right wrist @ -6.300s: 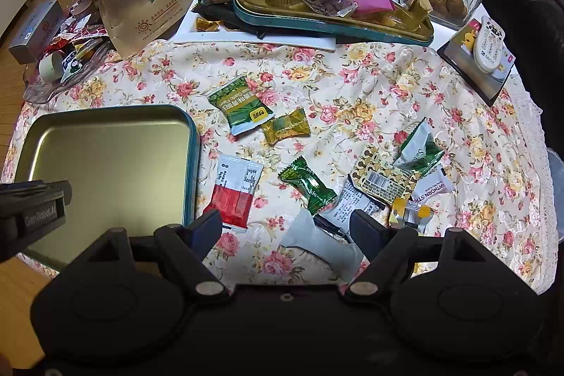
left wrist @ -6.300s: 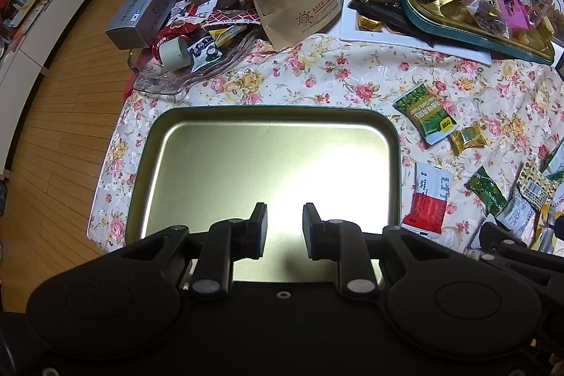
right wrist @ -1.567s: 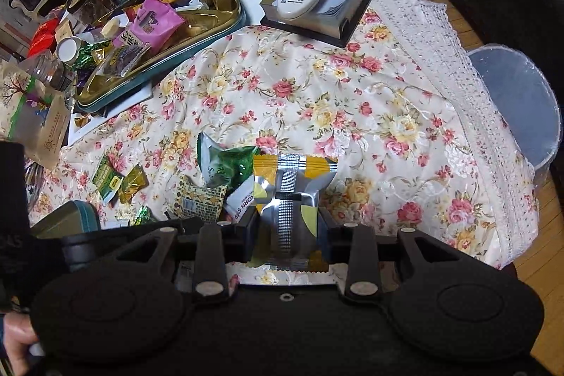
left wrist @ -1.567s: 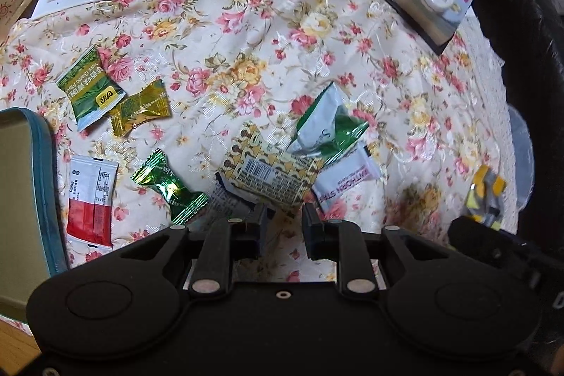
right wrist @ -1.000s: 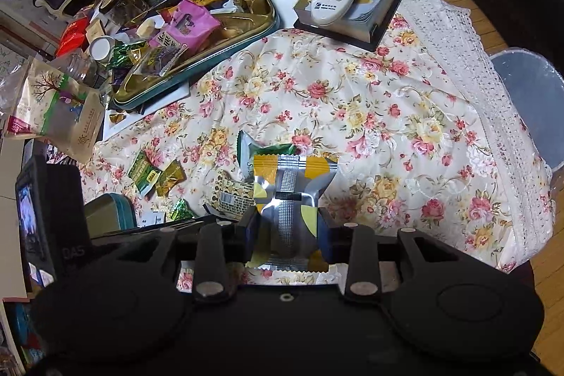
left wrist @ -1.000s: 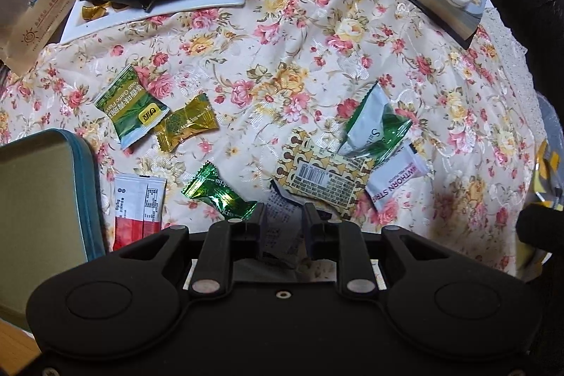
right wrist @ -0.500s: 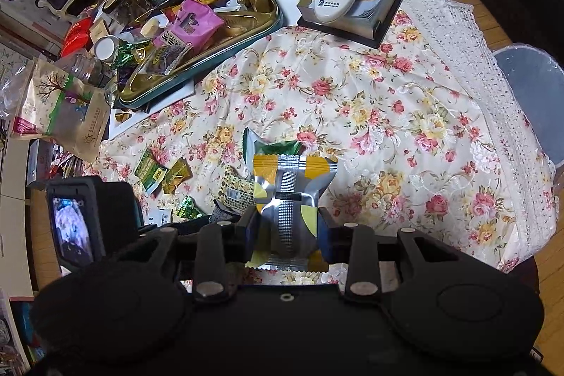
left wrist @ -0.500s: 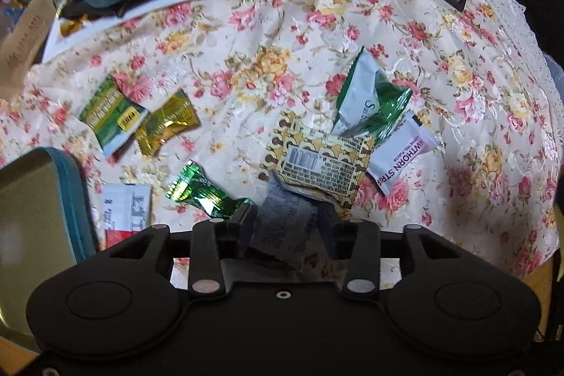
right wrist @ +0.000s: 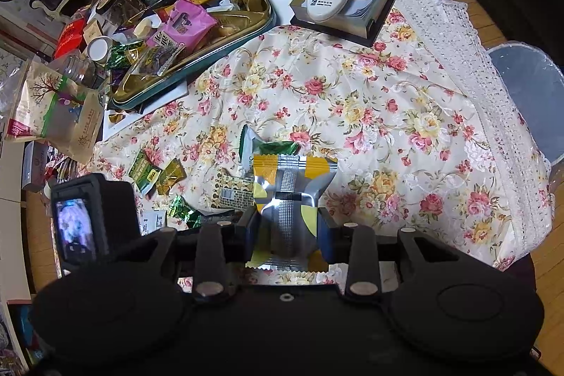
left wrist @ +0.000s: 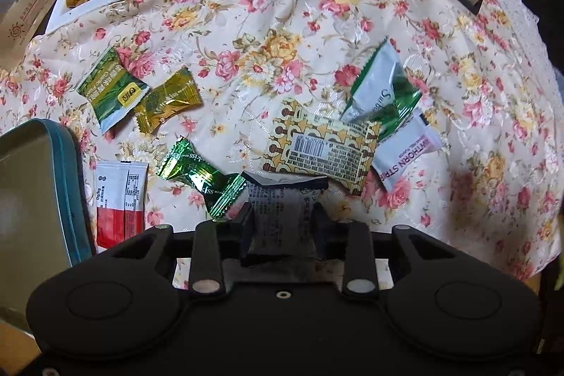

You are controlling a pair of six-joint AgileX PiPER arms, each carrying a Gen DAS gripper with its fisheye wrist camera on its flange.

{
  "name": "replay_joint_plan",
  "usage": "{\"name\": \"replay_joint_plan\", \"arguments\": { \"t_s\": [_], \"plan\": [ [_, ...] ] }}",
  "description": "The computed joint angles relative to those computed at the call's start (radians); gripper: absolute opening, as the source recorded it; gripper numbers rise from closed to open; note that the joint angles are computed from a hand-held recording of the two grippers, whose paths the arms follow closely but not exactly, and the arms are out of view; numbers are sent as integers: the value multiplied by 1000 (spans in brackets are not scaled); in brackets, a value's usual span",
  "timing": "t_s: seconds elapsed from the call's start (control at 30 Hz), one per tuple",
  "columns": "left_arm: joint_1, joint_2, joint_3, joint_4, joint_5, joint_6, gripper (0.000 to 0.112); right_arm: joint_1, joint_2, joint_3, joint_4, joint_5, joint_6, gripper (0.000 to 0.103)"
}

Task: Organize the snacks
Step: 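Carry the white packet with the left gripper over the gold tray while the right gripper carries the candy there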

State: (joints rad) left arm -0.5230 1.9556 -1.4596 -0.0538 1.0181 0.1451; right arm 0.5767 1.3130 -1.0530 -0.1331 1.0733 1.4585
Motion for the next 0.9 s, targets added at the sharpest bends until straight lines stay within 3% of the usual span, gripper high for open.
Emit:
{"name": "replay_joint_plan", "arguments": {
  "t_s": [0.4, 0.9],
  "plan": [
    [78, -46, -60, 10, 53, -11, 42, -2, 136, -95, 31, 24, -66, 37],
    [298, -14, -212, 77, 134, -61, 42, 38, 469, -449, 67, 114, -194, 37]
  ]
}}
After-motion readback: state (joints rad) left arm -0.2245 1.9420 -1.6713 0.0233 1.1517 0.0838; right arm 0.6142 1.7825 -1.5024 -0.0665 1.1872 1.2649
